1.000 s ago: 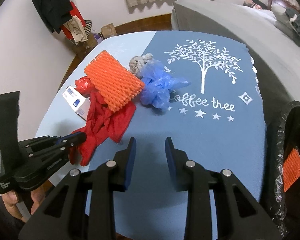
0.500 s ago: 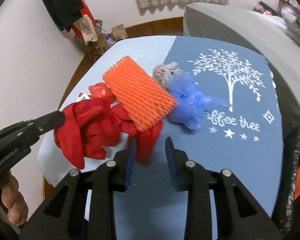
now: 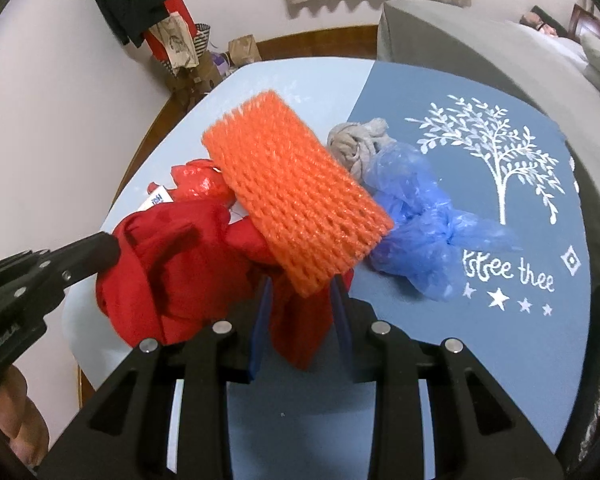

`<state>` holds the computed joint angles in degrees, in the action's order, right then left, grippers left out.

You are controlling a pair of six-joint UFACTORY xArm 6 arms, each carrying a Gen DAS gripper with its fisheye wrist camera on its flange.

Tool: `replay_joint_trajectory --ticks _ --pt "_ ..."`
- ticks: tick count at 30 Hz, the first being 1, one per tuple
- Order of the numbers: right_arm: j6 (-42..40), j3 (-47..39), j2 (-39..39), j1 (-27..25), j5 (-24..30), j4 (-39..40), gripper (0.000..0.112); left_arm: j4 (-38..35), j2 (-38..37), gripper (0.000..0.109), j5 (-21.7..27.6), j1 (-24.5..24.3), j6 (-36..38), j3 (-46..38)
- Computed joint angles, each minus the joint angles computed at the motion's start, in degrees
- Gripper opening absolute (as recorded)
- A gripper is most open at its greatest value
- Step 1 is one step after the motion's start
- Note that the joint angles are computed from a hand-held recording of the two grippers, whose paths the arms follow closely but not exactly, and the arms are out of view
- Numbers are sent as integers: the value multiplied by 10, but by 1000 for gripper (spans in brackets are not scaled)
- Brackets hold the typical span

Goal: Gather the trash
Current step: 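Close the left tool on the red glove while the right tool grips the orange net, then carry the red glove and orange net over the bin and open both tools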

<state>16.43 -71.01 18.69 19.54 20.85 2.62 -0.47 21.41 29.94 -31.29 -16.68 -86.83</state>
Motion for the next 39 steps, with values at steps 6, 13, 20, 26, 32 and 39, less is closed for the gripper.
replay_joint_trajectory --ticks 6,13,20,26,32,39 --pt "-31 11 -11 0 -9 27 6 9 -5 3 1 -5 -6 4" --pt "-53 46 -49 -5 -20 58 4 16 -11 3 4 -12 -12 3" --pt "-44 106 -126 -12 -26 54 4 24 -24 3 13 -26 -22 4" --pt "-35 165 -206 -26 -25 53 4 38 -38 3 18 -49 -31 1" --pt "-6 234 -295 -50 -19 20 4 56 -51 3 19 -75 -44 -3" --pt "13 312 -401 -86 -6 -1 4 63 -44 3 30 -111 -54 -29"
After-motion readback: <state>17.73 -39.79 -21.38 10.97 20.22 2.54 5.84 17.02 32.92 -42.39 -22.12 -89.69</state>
